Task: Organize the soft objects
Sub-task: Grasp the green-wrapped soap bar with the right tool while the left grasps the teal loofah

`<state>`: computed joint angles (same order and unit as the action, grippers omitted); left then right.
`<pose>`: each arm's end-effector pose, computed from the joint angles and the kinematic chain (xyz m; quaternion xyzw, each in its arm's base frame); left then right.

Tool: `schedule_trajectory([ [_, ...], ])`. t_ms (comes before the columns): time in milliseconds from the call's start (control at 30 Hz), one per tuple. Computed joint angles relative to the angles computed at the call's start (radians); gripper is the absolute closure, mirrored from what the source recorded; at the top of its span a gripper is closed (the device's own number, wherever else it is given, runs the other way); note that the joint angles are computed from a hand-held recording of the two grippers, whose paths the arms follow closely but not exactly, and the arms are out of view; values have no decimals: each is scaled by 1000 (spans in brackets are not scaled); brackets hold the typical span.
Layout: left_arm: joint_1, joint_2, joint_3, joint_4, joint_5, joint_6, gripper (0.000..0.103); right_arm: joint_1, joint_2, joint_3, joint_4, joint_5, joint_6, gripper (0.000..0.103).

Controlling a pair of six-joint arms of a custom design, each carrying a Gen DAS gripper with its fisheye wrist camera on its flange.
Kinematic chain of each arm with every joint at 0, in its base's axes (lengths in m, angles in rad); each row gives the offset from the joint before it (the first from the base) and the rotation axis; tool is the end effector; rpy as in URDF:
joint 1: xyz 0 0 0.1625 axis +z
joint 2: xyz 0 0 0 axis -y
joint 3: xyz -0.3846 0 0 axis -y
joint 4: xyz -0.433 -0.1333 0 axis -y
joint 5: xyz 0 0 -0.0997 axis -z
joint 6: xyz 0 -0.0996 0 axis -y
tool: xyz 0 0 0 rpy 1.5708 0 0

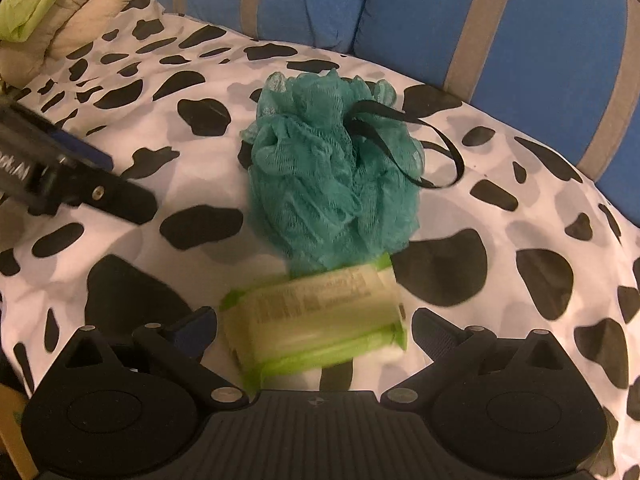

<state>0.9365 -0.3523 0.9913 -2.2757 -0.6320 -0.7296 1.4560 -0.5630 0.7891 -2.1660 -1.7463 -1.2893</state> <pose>-0.3090 -0.7806 -0.0152 -0.0573 0.8896 -0.3078 0.3325 0.0149 -0.8831 0.2152 0.5292 -0.8241 0.0839 0.1838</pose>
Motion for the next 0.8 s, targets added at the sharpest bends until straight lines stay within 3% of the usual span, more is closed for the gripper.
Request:
schedule_trajectory([
  [267, 2, 2, -5, 34, -3, -9, 24, -2, 58, -83, 66, -6, 48, 1],
  [467, 2, 2, -8, 49, 8, -35, 24, -7, 16, -61, 179, -2, 48, 2],
  [600, 0, 3, -7, 32, 6, -38, 24, -8, -2, -24, 126, -2, 54, 5],
  [800, 2, 8, -16, 33, 3, -28, 24, -6, 26, -35, 72, -17, 92, 0],
])
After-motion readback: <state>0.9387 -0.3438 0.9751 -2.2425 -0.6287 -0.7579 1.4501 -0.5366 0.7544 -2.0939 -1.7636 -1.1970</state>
